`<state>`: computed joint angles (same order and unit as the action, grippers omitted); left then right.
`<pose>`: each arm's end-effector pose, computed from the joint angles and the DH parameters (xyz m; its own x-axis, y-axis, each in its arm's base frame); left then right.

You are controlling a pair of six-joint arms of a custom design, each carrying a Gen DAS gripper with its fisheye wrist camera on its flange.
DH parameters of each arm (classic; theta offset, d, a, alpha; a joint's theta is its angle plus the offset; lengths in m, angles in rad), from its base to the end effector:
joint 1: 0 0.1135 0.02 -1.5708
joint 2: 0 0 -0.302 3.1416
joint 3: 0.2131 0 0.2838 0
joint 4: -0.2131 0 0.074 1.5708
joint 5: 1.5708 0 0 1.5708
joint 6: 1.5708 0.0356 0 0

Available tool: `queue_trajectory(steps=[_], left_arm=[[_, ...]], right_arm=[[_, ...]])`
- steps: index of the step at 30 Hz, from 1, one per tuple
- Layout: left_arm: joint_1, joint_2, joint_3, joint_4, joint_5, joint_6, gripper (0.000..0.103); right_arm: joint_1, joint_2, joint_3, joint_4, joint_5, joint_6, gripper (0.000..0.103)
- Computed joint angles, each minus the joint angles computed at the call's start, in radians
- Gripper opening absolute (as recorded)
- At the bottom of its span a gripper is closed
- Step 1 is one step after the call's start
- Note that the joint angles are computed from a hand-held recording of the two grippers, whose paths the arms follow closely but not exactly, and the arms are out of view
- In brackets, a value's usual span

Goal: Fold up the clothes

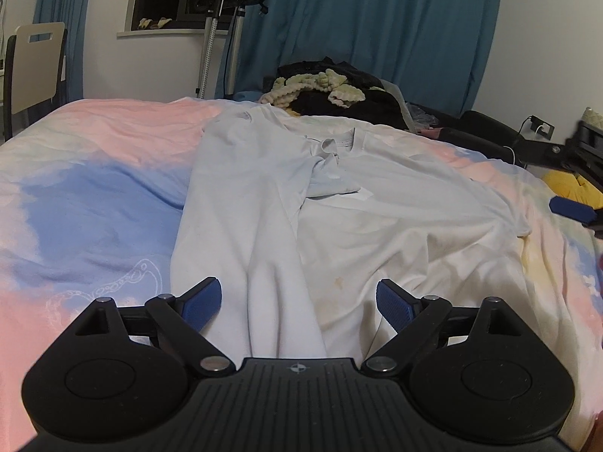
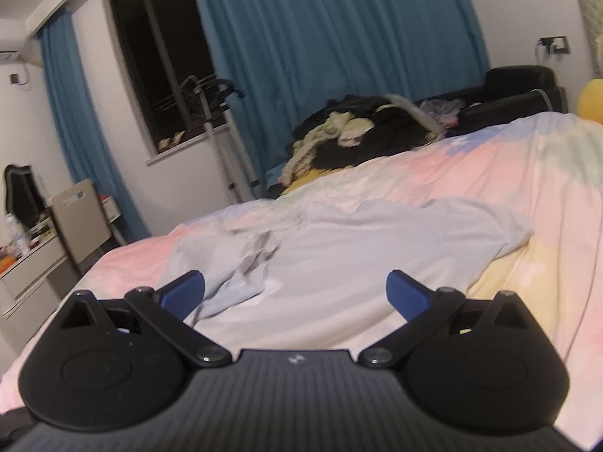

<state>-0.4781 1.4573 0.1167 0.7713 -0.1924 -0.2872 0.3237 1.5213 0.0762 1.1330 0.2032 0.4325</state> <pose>0.1801 -0.0856 0.0985 -0.5464 -0.0300 -0.8370 0.1604 0.9771 -0.1397 0.1947 0.0578 0.1140 -0.3186 0.3261 -0.8900 0.0045 0.9395 0.3426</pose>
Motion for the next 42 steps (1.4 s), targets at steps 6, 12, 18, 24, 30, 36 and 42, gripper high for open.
queue_trajectory(steps=[6, 12, 18, 24, 30, 36, 42], left_arm=[[-0.01, -0.043, -0.014, -0.004, -0.011, 0.014, 0.092], [0.006, -0.084, -0.008, -0.024, 0.029, -0.016, 0.092], [0.052, -0.124, 0.02, -0.116, 0.099, -0.061, 0.092], [0.146, -0.115, 0.049, -0.133, 0.223, -0.104, 0.092], [0.203, -0.136, 0.06, -0.131, 0.256, -0.102, 0.092], [0.29, -0.207, 0.044, -0.12, 0.288, -0.085, 0.092], [0.416, -0.23, 0.07, -0.189, 0.382, -0.047, 0.092]], right_arm=[[-0.292, 0.163, 0.134, 0.013, -0.214, 0.06, 0.103], [-0.658, 0.496, 0.259, 0.105, -0.435, 0.362, 0.102], [-0.75, 0.743, 0.382, 0.293, -0.525, 0.453, 0.099], [-0.749, 0.831, 0.49, 0.345, -0.51, 0.422, 0.065], [-0.653, 0.746, 0.444, 0.406, -0.377, 0.326, 0.005], [-0.443, 0.518, 0.445, 0.312, -0.325, 0.156, 0.003], [-0.169, 0.496, 0.577, 0.093, -0.292, -0.022, 0.003]])
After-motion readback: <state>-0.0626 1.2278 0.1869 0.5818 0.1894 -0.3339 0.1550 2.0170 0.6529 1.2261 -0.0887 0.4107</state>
